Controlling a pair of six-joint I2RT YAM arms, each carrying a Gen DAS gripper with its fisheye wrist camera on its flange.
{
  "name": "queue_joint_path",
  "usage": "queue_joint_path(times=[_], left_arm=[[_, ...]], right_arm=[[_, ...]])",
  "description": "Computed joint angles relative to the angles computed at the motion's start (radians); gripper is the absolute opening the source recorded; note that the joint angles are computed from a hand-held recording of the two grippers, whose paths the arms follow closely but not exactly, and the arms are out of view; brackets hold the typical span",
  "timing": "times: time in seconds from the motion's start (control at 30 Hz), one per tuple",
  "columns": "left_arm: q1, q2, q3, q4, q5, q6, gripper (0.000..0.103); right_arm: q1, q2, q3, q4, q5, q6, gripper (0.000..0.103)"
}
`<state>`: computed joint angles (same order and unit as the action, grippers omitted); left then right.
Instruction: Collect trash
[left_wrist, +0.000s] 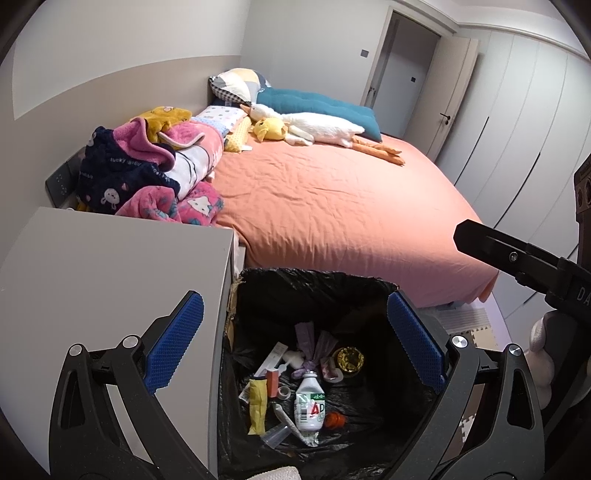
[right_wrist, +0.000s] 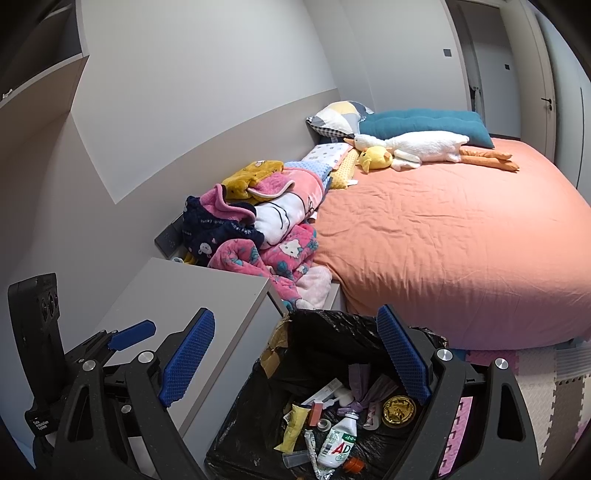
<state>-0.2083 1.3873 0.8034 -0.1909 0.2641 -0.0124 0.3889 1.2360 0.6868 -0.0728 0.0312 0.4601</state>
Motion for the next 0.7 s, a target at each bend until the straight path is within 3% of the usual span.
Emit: queue_joint_path(times=[0.7], left_arm=[[-0.008, 0.0, 0.012, -0.004, -0.012, 0.0, 0.096]], right_arm=[[0.004, 0.002, 0.008, -0.007, 0.004, -0.002, 0.089]])
